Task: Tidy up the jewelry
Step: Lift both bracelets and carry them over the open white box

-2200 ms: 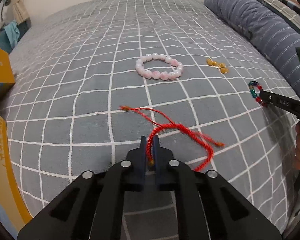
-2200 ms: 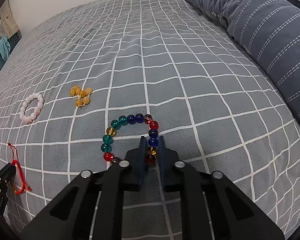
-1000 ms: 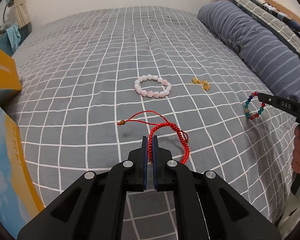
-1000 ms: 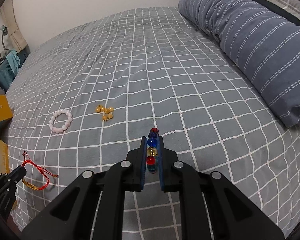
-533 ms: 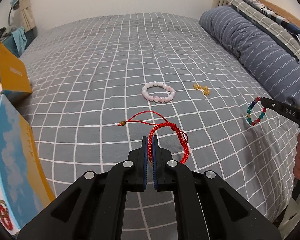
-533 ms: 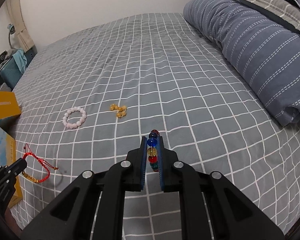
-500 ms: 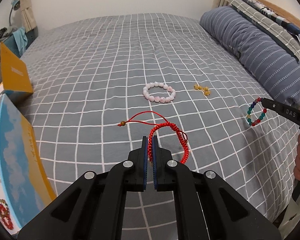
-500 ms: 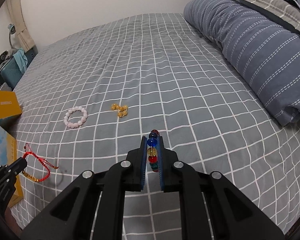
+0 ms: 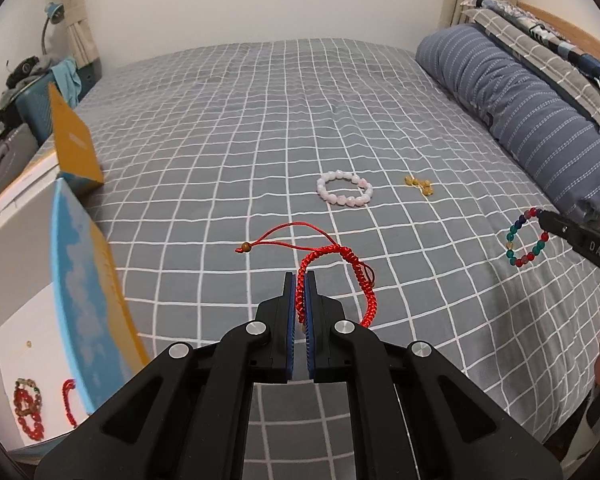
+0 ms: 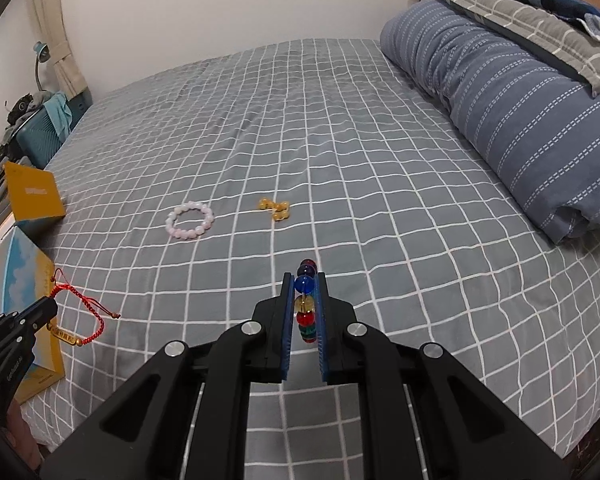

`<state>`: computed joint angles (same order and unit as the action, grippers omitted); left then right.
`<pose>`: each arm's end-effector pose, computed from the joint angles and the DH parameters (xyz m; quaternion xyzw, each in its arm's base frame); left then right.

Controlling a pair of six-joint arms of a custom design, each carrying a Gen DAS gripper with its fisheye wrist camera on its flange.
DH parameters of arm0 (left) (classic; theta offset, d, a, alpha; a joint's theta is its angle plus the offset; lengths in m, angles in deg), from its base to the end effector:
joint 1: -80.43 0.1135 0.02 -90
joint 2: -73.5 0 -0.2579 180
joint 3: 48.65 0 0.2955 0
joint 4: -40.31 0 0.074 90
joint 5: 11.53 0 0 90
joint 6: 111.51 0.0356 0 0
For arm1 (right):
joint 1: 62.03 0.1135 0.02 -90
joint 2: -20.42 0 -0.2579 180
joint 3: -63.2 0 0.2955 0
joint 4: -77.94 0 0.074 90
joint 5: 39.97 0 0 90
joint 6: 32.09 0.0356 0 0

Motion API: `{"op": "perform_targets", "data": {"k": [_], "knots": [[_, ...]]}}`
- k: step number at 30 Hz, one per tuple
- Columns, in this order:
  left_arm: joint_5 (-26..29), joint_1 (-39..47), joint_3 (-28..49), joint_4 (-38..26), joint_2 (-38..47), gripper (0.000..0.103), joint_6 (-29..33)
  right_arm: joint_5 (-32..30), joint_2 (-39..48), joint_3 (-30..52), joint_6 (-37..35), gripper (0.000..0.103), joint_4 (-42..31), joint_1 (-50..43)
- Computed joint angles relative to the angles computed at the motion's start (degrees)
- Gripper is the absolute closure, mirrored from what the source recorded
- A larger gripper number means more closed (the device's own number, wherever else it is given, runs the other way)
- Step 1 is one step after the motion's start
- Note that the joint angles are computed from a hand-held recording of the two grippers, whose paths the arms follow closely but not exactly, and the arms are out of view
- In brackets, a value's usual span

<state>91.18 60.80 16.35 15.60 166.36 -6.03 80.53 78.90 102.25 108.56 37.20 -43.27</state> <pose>0.3366 -0.1284 0.1466 0.3178 0.8868 -0.1163 0.3149 0.2103 0.0523 0.1442 0.3212 0.8778 -0.0676 0.3489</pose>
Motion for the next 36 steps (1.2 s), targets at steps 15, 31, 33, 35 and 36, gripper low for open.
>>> {"op": "perform_targets", "data": {"k": [15,31,33,35,36], "knots": [[3.6,9.6,1.2,-6.3,-6.7,0.100,2.8,6.2,9.4,12.2,4.6,0.094,-3.4,12.9],[8.6,25.6,7.0,-10.9,-8.5,0.100,5.4,8.4,29.0,35.7,-1.2,0.094,-1.6,22.4],[9.1,28.1,8.2,-11.4,-7.7,0.100,5.9,8.0,32.2,39.4,-2.6,0.094,-1.2,23.3],[9.4,30.2,9.4,-11.9,-6.9,0.100,6.1,7.5,35.1,43.1,-3.9,0.094,-1.2,24.3],[9.5,31.2,10.0,-12.2,-6.5,0.100,6.1,7.3,36.9,45.3,-4.8,0.094,-1.1,25.0]]}}
